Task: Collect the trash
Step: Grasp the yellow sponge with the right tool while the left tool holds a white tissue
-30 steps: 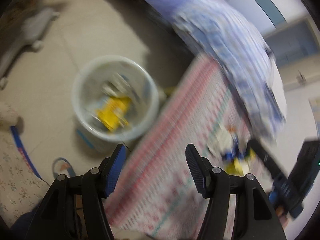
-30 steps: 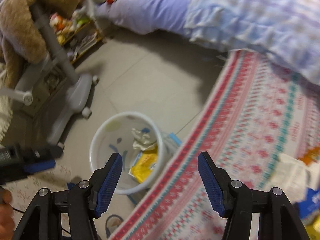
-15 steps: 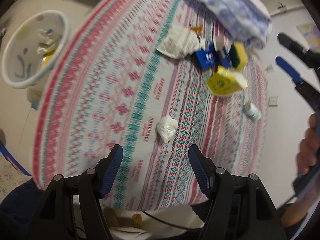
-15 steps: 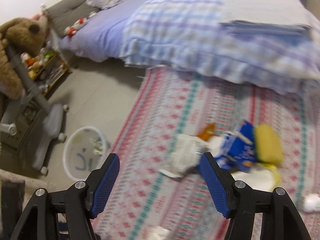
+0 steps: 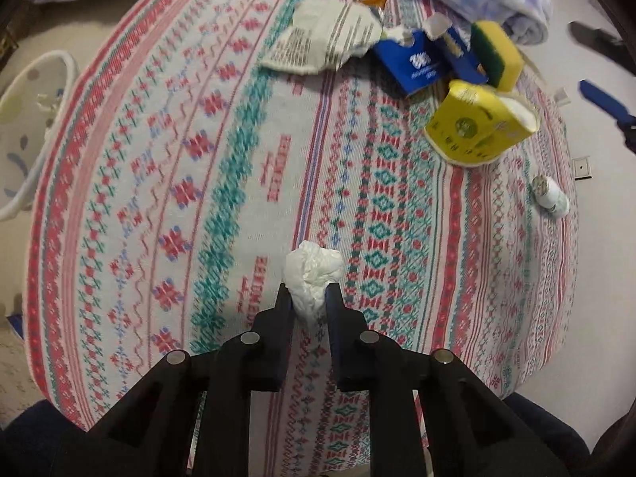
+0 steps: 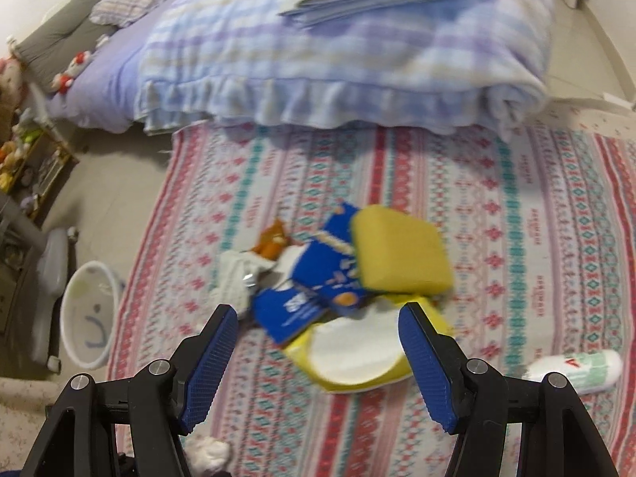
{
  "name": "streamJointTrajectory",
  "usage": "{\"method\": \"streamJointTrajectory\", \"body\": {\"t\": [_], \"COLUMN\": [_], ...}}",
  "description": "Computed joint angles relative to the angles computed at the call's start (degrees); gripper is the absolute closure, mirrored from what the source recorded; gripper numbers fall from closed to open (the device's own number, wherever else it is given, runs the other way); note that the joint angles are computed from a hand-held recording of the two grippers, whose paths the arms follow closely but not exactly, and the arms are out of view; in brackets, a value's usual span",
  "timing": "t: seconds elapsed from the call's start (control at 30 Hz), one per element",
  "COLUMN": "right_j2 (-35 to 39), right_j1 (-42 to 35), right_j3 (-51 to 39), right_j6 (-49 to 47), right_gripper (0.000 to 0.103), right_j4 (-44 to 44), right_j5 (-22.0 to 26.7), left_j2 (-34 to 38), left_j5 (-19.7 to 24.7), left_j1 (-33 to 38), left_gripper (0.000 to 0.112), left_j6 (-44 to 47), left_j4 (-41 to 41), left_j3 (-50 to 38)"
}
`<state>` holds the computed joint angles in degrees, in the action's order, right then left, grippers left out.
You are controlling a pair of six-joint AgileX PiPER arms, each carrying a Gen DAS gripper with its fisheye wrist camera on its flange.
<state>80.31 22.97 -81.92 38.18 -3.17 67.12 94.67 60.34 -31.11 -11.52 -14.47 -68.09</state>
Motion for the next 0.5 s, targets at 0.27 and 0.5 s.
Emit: {"method": "streamJointTrajectory", "body": {"t": [0.27, 0.5], "right_j2": [2.82, 8.44], "right_j1": [-5.34, -7.45], "right_j3": [1.58, 1.06], "right_j6": [-4.09, -4.63], "right_gripper": [0.031, 0.031], "right_j4": [2.02, 2.15], "right_j5": [-2.05, -3.94], "left_j2": [-3.02, -3.86], "left_j5": [2.1, 5.3], "left_j1": [5.31, 12.33], "left_gripper": [0.097, 0.097], "left_j6": [4.02, 8.42], "left_j4": [-3.46, -8.01], "left_j3": [-2.44, -3.47]}}
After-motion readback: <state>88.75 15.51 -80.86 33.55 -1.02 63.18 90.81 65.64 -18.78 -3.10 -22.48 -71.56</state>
